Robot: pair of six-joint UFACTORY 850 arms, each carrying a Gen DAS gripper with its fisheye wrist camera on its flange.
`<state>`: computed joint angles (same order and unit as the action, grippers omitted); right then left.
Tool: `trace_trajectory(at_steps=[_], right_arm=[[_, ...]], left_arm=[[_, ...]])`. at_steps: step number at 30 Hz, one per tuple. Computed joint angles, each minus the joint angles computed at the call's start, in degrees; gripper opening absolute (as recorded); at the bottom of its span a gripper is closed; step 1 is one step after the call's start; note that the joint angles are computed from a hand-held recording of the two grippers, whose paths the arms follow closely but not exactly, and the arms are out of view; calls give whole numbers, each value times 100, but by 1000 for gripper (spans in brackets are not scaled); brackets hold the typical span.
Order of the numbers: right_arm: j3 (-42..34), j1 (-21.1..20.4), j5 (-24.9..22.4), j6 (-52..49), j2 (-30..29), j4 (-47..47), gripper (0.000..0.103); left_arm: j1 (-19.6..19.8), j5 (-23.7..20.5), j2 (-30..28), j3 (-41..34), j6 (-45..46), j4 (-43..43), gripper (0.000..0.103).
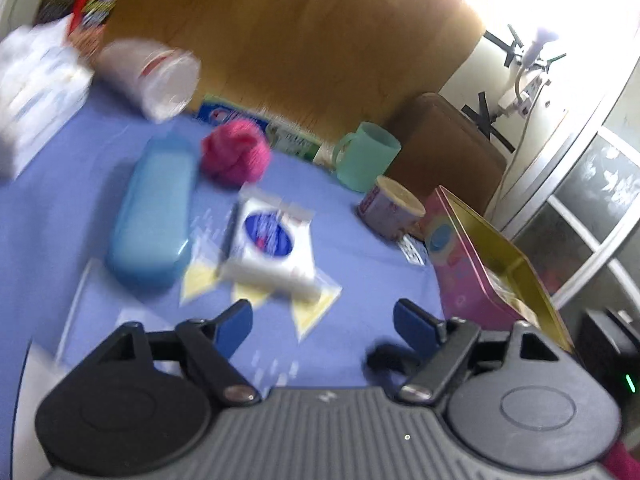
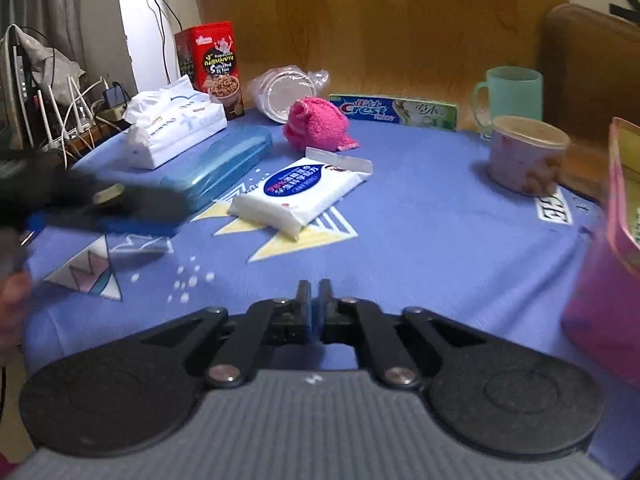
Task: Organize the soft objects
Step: 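Move the left gripper to the white wet-wipes pack with blue label, then grasp the wet-wipes pack with the left gripper, then carry the wet-wipes pack into the pink tin and open the left gripper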
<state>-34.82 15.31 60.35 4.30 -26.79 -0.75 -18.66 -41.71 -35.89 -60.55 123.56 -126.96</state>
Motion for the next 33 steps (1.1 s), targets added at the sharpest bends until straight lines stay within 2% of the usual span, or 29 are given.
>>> trace_trajectory(at_steps=[2, 4, 6, 7, 9, 10, 11, 12, 14, 16, 19, 20, 22, 23, 26, 29, 33], right_arm=[[-19, 69, 62, -154, -27, 192, 12], [15, 74, 175, -141, -34, 249, 16], [58, 48, 317, 17, -33, 182, 42], [72, 51, 410, 64, -44, 193, 46], [98, 50, 556, 80, -68, 208, 47], [104, 45, 571, 88, -71, 209, 47], [128, 44, 621, 105, -73, 231, 47], [148, 38, 680, 114, -79, 261, 47], [224, 13, 822, 108, -81, 342, 47], [327, -48, 876, 128, -67, 363, 47], [542, -145, 949, 194, -64, 231, 50], [638, -137, 1061, 205, -76, 227, 51], [826, -80, 1306, 222, -74, 321, 61], [881, -51, 1342, 229, -52, 406, 68], [966, -8, 1472, 169, -30, 554, 68], [844, -60, 1359, 278, -130, 559, 68], [854, 158, 1844, 100, -248, 948, 64]], left_arm=[[-233, 384, -42, -207, 701, -670, 96], [-521, 977, -151, -503, 1852, -1752, 102], [-732, 1721, -372, -924, 2770, -2573, 103], [-795, 2117, -532, -1184, 2872, -2702, 102], [-874, 2573, -795, -1508, 2732, -2625, 98], [-916, 2617, -796, -1515, 2970, -2666, 92], [-983, 2706, -769, -1497, 2969, -2471, 78], [-992, 2578, -707, -1388, 2727, -2103, 72], [-961, 2161, -545, -1087, 1651, -1021, 72], [-982, 1930, -359, -834, 670, -70, 72], [-1023, 1397, -165, -505, -111, 878, 72], [-1008, 1172, -155, -475, -585, 1400, 72], [-1014, 880, -104, -406, -1090, 2038, 77], [-1028, 858, -93, -404, -1139, 2131, 80], [-987, 735, -112, -451, -1531, 2416, 81], [-930, 650, -203, -527, -1677, 2435, 57], [-871, 678, 8, -399, -1538, 2401, 55]])
